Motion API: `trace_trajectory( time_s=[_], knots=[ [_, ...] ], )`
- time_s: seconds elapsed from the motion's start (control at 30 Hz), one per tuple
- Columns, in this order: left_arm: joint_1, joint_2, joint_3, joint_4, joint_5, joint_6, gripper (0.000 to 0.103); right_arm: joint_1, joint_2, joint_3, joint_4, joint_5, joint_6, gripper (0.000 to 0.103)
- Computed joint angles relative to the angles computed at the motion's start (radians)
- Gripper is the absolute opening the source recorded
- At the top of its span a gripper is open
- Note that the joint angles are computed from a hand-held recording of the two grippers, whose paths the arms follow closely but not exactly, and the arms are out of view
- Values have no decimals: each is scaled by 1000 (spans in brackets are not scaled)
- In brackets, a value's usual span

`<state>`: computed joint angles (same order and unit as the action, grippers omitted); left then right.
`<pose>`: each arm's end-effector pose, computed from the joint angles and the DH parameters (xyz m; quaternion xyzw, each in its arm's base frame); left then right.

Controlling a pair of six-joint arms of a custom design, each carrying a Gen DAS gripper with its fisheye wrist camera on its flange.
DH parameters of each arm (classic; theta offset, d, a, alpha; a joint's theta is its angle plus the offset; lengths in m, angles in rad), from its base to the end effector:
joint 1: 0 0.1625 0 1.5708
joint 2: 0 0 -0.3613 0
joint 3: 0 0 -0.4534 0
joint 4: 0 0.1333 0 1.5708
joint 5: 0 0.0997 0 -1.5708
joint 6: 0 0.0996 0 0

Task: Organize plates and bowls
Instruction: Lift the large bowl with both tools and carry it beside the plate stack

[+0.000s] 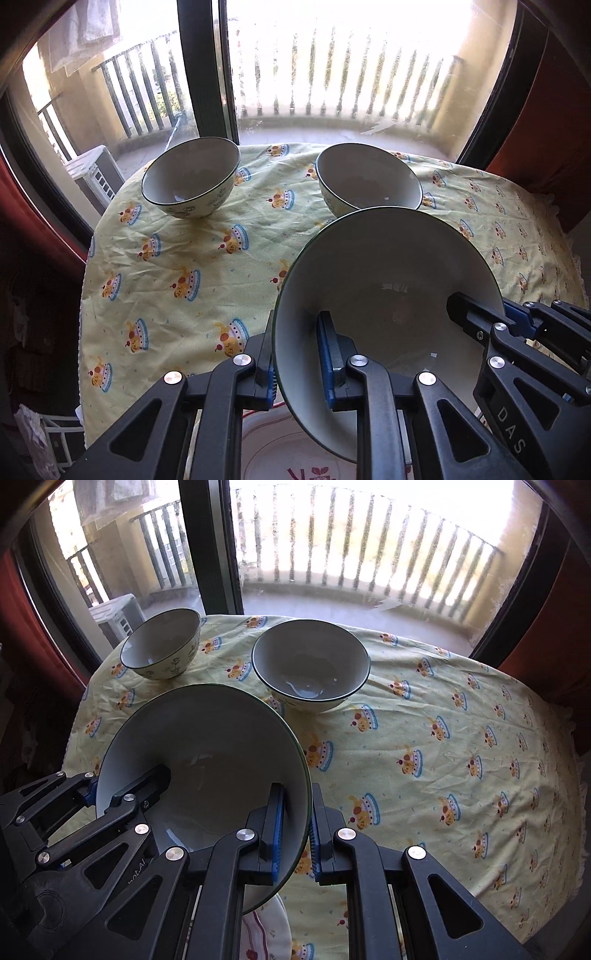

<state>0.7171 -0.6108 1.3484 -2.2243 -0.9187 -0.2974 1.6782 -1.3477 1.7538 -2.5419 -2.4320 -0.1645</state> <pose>-0.4185 -0.6220 -0.0225 0.2728 0.9064 -0.1408 0.2901 0.1234 -0.6057 0.3343 0.0030 -0.8804 0.2418 0.4079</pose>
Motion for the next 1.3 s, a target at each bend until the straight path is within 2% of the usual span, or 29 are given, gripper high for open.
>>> trace_trajectory(
  time_s=[0.23, 0.43, 0.67, 0.8, 1.07, 1.3],
  knots=[
    [-54, 11, 25, -7, 12, -45, 16, -25, -123, 91, -2, 20, -12, 15],
    [-106, 40, 31, 36, 7, -129, 16, -70, -237, 167, 3, 59, -88, 15],
    [-156, 83, 28, 77, -47, -247, 16, -138, -360, 226, 11, 96, -191, 15],
    [-180, 104, 27, 107, -55, -319, 16, -181, -421, 253, 49, 125, -227, 15],
    [-208, 118, 51, 153, -36, -445, 16, -254, -503, 311, 114, 196, -296, 15],
    [-215, 122, 68, 178, -21, -536, 16, -303, -535, 337, 164, 259, -295, 15]
  ],
)
